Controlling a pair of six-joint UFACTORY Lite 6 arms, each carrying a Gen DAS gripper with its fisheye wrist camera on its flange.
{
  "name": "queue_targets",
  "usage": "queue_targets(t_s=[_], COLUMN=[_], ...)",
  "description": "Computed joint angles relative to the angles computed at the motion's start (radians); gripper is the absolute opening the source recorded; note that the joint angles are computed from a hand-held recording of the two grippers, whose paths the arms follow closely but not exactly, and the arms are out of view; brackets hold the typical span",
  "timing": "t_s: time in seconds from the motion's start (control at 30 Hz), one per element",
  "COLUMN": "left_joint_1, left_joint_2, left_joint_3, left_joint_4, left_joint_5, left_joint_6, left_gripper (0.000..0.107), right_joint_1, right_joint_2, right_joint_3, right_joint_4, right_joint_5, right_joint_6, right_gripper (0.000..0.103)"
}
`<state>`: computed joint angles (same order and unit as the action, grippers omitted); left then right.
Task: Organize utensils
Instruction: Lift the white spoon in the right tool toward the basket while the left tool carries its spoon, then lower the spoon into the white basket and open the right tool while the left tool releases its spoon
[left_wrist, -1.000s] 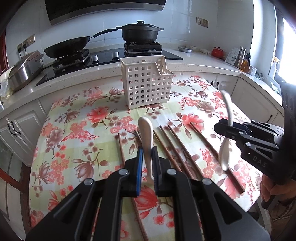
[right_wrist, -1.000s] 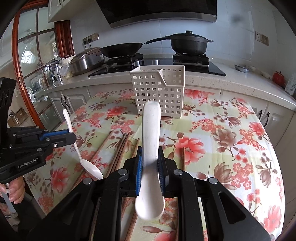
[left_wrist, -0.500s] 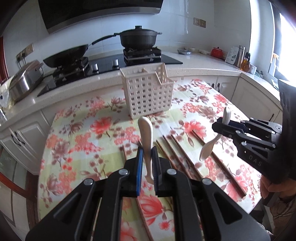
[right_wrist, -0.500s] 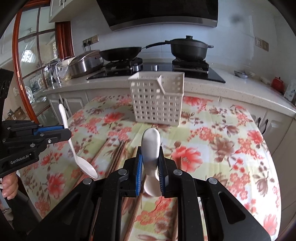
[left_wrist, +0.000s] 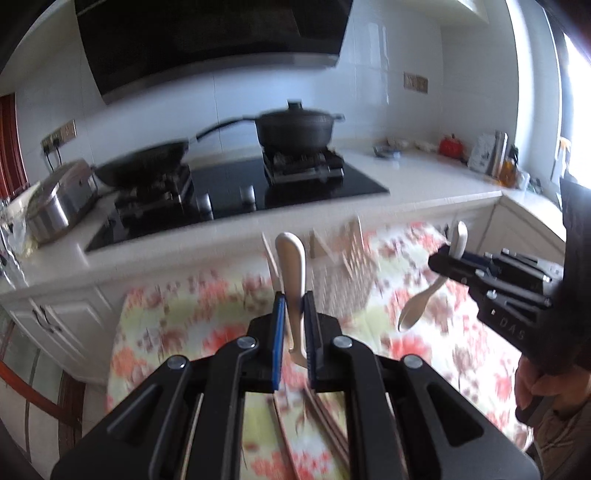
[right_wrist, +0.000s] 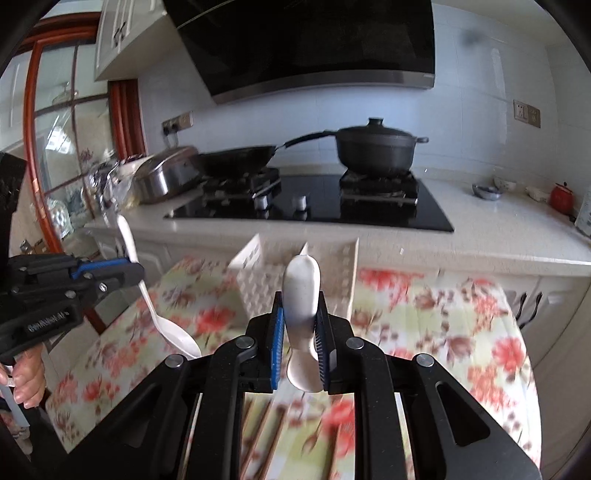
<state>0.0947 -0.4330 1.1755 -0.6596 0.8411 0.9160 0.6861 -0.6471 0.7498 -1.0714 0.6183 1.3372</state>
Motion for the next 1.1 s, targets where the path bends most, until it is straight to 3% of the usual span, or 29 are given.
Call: queue_targets(t_s=[0.17,0.3,0.4,0.63,0.7,0.9,1.0,1.1], left_joint_1=[-0.148,-0.237,-0.278,-0.305,-0.305,-0.29,-0.284,-0.251], left_joint_2=[0.214,0.407,0.509,0.611,0.635,0.685,0.658,0.609], left_joint_3=[0.291,0.513,0.583,0.447,0.407,0.363,0.316,0.269], left_joint_4=[0.143,0.279,0.356,0.29,0.259,0.148,0.124,0.071], left_joint_5=[-0.094,-0.129,-0.177,-0.346,-0.386,-0.428,-0.461,-0.453], left_joint_6=[-0.214,-0.38,-0.472,-0.443,-0.421,-0.323,-0.298,-0.262], left_gripper=[0.01,0.01,0.01,0.01,0.01,0.01,0.015,0.031], right_joint_1=[-0.233,-0.324,-0.381,-0.466,-0.473,-0.506,-0.51,-0.521], right_joint_2=[0.167,0.316,0.425,0.585,0.618,0.685,0.691,0.661], right_joint_3=[0.177,0.307,0.377,0.416,0.417,0.435,0.433,0.409], right_joint_4=[0.098,0.157,0.211,0.344,0.298,0.31,0.301,0.423], right_joint_5=[-0.201,-0.272,-0.329,-0.463,-0.479,-0.514,-0.503,-0.503], right_joint_6=[-0.163,-0.247,-0.307,-0.427,-0.385,-0.393,-0.38,-0.492], right_gripper=[0.017,0.017,0.017,0.017,0.017,0.018,0.018,0.02])
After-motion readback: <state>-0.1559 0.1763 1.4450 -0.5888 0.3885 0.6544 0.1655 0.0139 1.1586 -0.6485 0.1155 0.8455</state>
